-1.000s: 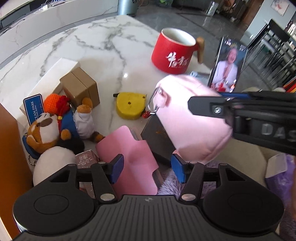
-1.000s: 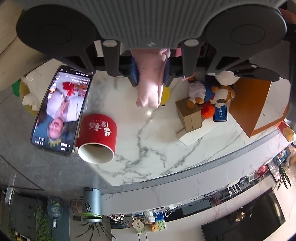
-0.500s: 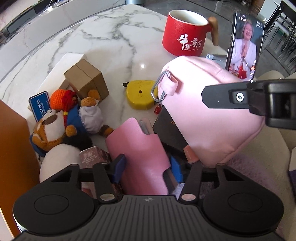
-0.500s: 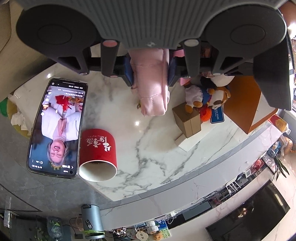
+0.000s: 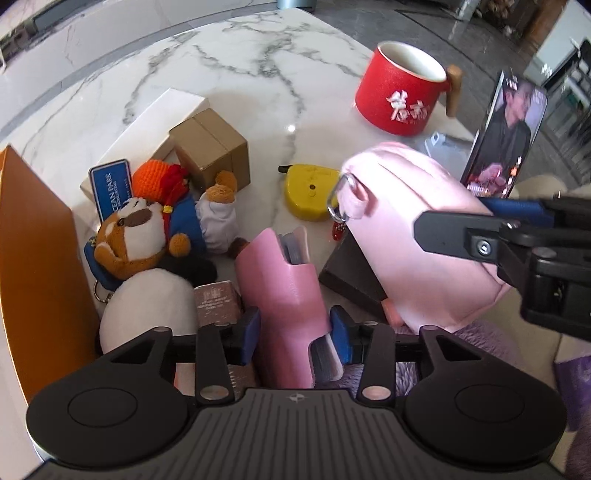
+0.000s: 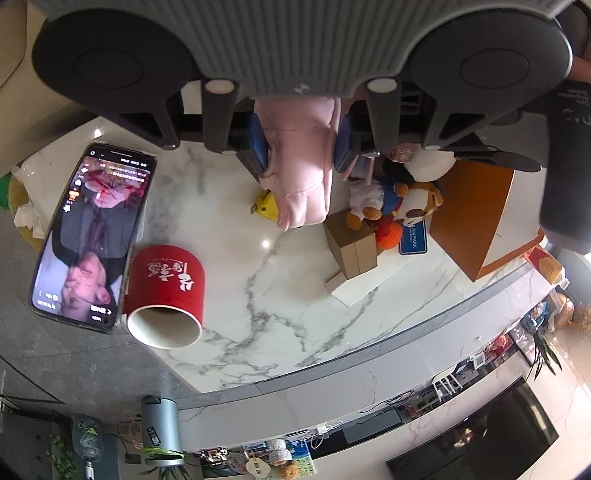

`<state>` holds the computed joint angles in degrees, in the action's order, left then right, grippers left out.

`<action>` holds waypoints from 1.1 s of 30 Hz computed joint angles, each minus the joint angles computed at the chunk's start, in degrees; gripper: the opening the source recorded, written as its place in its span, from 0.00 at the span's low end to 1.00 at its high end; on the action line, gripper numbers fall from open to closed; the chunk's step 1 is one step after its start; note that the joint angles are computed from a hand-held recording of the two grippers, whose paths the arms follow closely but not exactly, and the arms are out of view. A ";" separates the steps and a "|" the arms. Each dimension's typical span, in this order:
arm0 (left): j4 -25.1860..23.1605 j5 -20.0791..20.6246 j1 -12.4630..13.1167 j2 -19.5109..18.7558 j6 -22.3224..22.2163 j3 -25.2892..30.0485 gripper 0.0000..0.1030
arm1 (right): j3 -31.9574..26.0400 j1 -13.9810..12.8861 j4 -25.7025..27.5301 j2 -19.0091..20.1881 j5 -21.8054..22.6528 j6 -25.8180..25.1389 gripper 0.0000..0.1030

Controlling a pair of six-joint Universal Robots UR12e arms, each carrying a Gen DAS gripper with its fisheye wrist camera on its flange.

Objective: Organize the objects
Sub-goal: 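Lift the pink pencil case and pink pouch up out of the pile, then carry both pink items over the orange box and lower them inside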

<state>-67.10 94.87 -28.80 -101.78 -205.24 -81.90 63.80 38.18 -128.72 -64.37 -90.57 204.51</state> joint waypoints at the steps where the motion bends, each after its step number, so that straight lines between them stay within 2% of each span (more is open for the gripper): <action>1: -0.32 0.40 -0.30 -0.18 0.76 0.21 0.44 | -0.24 0.12 0.26 0.14 -0.30 -0.51 0.40; 4: 0.25 1.41 -0.75 -0.08 1.77 -0.01 0.38 | -0.66 0.47 0.67 0.29 -1.54 -0.84 0.39; 9: 4.69 1.55 0.01 2.37 -1.75 -2.92 0.22 | -0.37 1.12 0.16 -0.16 -3.78 -0.92 0.35; 14: 12.11 0.23 1.18 5.84 -5.75 -7.33 0.21 | -1.01 1.94 -0.74 -0.10 -4.74 -1.74 0.34; 20: 18.63 1.71 0.94 9.39 -7.51 -9.93 0.20 | -3.31 3.56 -2.40 0.60 -5.78 -3.41 0.32; 24: 23.32 4.89 0.58 12.65 -9.04 -11.89 0.20 | -5.40 5.01 -4.94 1.25 -6.54 -4.95 0.31; 27: 25.97 8.93 0.22 15.26 -10.58 -13.45 0.20 | -7.29 6.19 -7.04 2.03 -6.16 -5.78 0.31; 33: 27.80 16.60 -0.16 20.23 -13.75 -16.41 0.20 | -12.44 8.48 -9.51 4.67 -2.72 -7.96 0.31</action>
<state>-39.30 111.47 -28.96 -81.54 -218.99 -98.31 51.36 46.66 -138.24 -59.69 -93.29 196.55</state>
